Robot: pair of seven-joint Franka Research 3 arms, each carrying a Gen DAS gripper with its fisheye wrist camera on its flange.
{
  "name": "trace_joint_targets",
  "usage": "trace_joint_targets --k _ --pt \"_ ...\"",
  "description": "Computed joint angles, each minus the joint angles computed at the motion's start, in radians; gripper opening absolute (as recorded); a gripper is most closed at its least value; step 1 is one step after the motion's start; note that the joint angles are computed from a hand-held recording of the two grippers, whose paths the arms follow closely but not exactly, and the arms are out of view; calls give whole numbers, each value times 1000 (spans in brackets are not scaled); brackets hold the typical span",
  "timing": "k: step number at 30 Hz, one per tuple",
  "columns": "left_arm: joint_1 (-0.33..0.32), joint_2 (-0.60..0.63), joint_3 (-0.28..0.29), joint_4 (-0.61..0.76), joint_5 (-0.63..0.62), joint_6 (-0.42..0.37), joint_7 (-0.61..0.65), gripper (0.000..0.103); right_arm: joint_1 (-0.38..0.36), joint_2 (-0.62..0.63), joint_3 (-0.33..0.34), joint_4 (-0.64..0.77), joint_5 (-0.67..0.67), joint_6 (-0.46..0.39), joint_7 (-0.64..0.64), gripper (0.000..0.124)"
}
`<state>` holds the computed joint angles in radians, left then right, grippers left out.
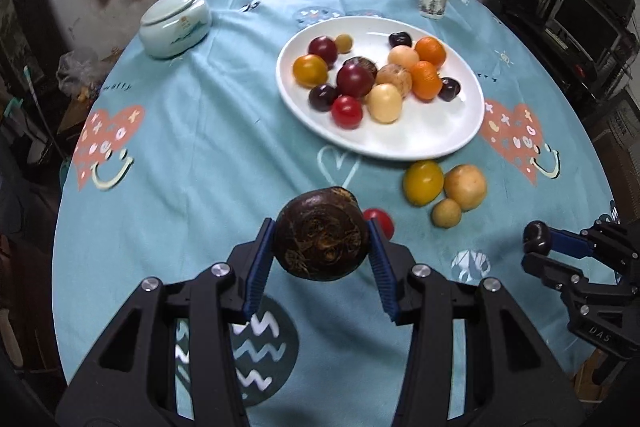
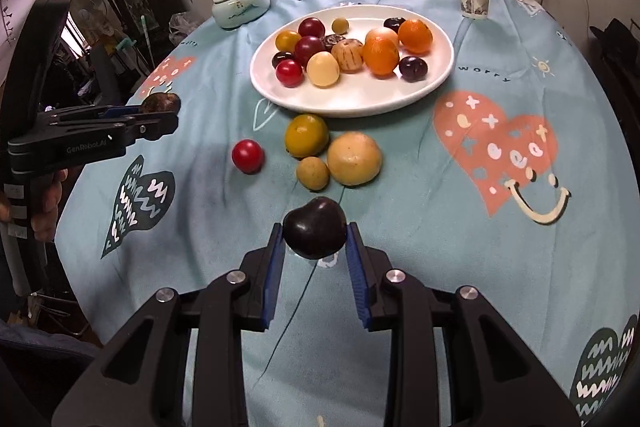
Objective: Organize fruits
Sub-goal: 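Carry both fruits onto the white plate and open both tools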
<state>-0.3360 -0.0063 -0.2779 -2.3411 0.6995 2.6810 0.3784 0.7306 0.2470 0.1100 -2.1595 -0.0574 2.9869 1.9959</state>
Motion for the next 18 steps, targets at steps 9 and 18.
trace_joint_targets --k 9,18 --pt "-25 241 57 364 117 -59 73 47 1 135 -81 264 -63 -2 -74 31" --pt "-59 463 127 619 38 -142 195 47 -61 389 -76 648 21 -110 -199 31"
